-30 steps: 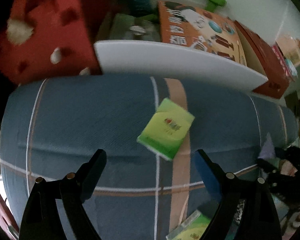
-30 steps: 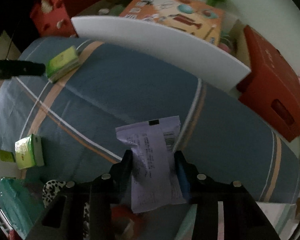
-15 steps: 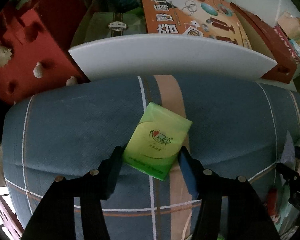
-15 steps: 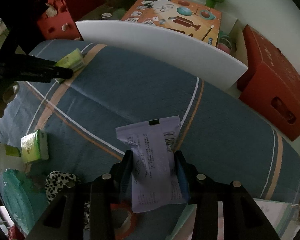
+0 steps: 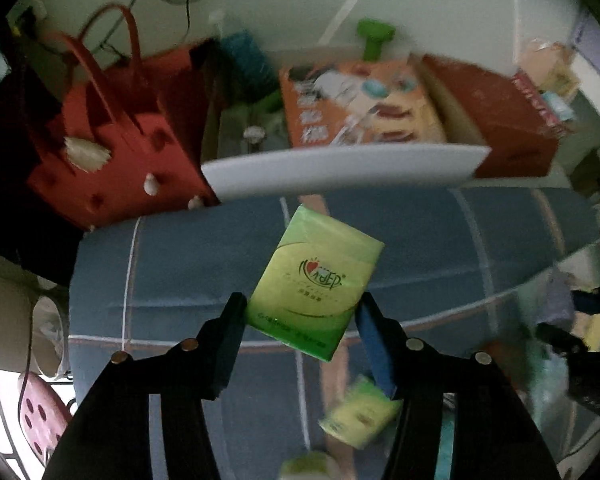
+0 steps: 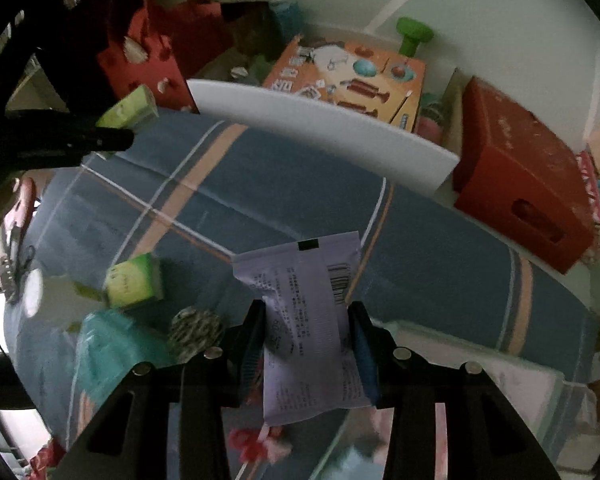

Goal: Organize soft objects
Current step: 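Carry the lavender packet and green tissue pack over the clear tray with both grippers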

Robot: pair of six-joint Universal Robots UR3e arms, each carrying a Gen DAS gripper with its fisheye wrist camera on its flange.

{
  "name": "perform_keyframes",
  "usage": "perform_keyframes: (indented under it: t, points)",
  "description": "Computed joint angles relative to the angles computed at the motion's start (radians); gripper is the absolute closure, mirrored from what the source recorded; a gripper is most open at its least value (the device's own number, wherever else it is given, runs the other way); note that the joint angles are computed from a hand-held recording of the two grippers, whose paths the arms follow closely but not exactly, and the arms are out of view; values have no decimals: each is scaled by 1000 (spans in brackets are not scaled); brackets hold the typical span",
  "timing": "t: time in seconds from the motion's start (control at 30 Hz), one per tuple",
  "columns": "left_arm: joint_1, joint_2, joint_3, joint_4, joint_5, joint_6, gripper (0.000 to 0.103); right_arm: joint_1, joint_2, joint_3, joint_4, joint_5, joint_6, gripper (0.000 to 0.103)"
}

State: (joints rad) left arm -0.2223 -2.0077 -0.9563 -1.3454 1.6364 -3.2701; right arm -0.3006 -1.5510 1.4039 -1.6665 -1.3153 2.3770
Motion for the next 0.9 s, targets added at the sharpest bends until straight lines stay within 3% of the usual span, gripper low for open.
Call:
perform_keyframes:
  t: [0.4,0.6,0.73,0.9]
  points:
    - [-287,136,169,-238,90,-205,46,-324,-382,15,398,63,-210,59]
    - [-422,166,70,-147,114,-358,46,-597,-550,101,537,127,-345,59]
    - [-500,151,-7,-47,111,-456,46,-784,-680,227,538,150,-398,59]
    - [-572,82,-29,51,107,-522,46,-910,-782,384,463,156,-383,59]
